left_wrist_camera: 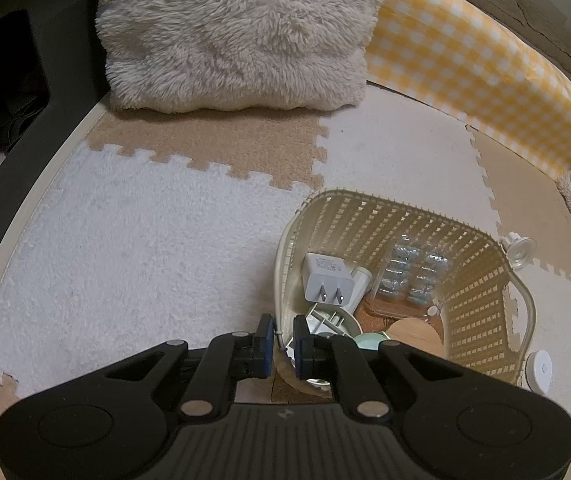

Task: Organize rigid objects
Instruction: 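Open the right gripper and move it to the white teardrop tape measure, then close the right gripper on the white tape measure and lift it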

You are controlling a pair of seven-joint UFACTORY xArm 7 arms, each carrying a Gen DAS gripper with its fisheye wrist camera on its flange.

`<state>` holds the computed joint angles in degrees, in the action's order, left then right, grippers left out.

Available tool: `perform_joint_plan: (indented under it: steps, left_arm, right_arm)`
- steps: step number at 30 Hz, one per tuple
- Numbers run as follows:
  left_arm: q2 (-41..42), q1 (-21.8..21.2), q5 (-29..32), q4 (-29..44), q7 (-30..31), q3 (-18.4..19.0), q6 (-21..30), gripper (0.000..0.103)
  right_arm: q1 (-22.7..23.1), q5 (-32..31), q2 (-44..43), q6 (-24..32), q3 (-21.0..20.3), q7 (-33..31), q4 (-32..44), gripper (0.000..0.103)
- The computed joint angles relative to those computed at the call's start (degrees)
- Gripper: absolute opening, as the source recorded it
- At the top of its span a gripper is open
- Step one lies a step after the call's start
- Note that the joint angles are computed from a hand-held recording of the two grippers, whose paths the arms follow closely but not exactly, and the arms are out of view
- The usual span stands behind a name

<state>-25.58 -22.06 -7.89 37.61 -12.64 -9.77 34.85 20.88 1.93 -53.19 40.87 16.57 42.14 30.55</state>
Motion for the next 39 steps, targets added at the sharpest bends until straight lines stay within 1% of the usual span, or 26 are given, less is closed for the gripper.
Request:
perform_joint_plan:
  steps: [1,4,12,16,21,25,32,35,37,38,39]
  left_arm:
    - [0.0,0.0,0.0,0.0,0.0,0.0,0.0,0.010]
    - [0.0,0.0,0.0,0.0,-0.1,0.0,0.0,0.009]
    - [-0.8,0.2,0.8,-0.3,-0.1,-0.2,-1.1,0.007]
    - [-0.8,0.3,1.3,-0.3,-0.1,-0.2,-1.4,0.004]
    - [-1.1,0.3,1.2,-0.4,0.0,0.0,-1.8,0.003]
    - [-1.1,0.3,1.1,-0.5,0.0,0.0,-1.9,0.003]
    - [-0.9,0.4,1.4,-0.3,-0.1,0.0,-2.4,0.003]
    - [-0.8,0.4,1.2,-0.2,-0.2,0.1,-2.4,0.003]
    - [-0.8,0.4,1.1,-0.2,-0.4,0.1,-2.6,0.003]
    - [-0.9,0.4,0.9,-0.3,-0.4,0.2,-2.7,0.003]
    - [-0.9,0.4,0.8,-0.3,-0.5,0.2,-2.8,0.003]
  right_arm:
    - [-0.7,-0.8,-1.1,0.9,0.1,0.1,-0.3,0.093]
    - [-2.2,-2.5,-4.7,4.0,-0.1,0.0,-1.6,0.098]
    - [-5.7,-6.1,-14.0,14.0,-0.7,-1.8,-6.7,0.099]
    - [-6.5,-6.5,-18.7,16.9,-1.0,-1.7,-10.5,0.099]
    - [-6.9,-6.0,-22.9,18.6,-1.1,-0.2,-15.6,0.101]
    - [-6.7,-4.9,-23.5,19.1,-1.8,1.0,-18.4,0.103]
    - [-6.1,-2.6,-21.3,18.8,-4.2,1.9,-20.9,0.103]
    - [-6.1,-1.6,-19.4,18.4,-5.6,1.6,-21.5,0.103]
    - [-6.2,-1.3,-18.0,18.1,-5.7,1.6,-21.6,0.103]
    - [-6.3,-1.4,-17.3,18.0,-5.8,1.5,-21.6,0.102]
    - [-6.4,-1.6,-16.6,17.9,-5.8,1.2,-21.6,0.098]
